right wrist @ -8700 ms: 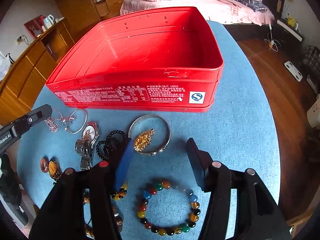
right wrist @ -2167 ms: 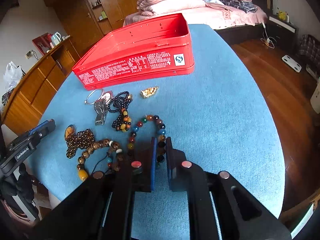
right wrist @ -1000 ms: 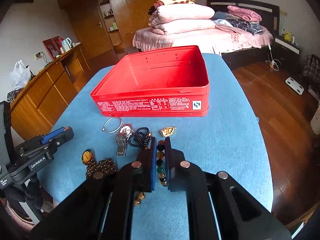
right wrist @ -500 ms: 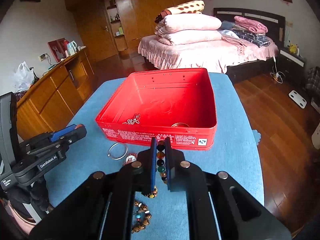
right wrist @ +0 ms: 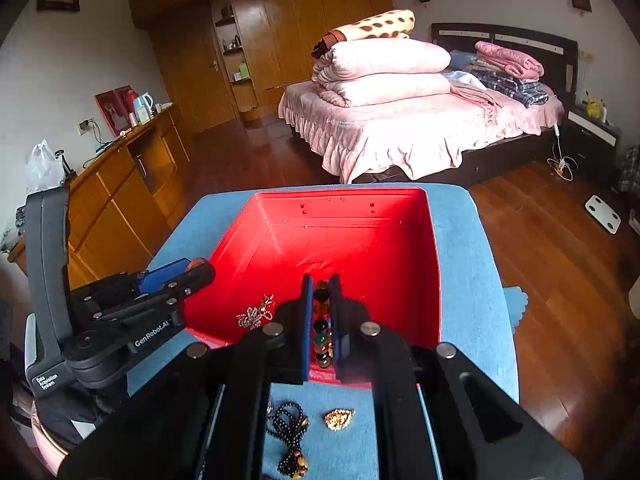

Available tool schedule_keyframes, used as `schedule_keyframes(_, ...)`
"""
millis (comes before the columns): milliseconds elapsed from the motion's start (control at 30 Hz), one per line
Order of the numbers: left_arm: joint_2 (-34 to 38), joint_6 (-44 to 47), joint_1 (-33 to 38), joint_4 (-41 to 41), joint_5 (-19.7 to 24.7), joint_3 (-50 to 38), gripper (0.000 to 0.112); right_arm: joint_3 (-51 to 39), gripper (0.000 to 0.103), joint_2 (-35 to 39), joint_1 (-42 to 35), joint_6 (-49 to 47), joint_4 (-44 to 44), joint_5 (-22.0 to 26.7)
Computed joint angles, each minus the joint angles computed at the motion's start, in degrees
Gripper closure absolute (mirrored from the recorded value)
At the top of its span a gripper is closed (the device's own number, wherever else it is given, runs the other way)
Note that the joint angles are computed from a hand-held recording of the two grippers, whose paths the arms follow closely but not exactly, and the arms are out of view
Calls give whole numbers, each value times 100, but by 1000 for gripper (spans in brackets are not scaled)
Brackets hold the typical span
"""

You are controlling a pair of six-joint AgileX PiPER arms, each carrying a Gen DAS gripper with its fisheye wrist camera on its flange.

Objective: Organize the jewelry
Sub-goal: 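Open both tools to release the ring and bracelet into the tin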

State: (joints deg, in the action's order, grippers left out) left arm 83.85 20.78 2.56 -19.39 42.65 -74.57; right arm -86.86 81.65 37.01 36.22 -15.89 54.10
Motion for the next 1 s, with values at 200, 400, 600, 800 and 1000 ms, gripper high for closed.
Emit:
schedule_keyframes(200, 721, -515, -277, 472, 48, -629, 83, -441, 96, 625, -389, -399, 369, -18)
schedule_keyframes(400, 1227, -752, -393, 639, 137, -932, 83, -528, 96, 989, -633, -622, 714, -115)
schedule_keyframes(600, 1429, -862, -490, 711, 174, -1004, 83, -544, 96, 1186, -803, -785, 994, -131)
schedule_keyframes(800, 1392, -935, -481, 822, 76, -876, 70, -527, 91, 1241, -904, -754, 952, -42)
schedule_keyframes(1000, 1067, -756, -351, 659, -74, -572, 61, -217, 63, 944, -611, -182, 103, -58)
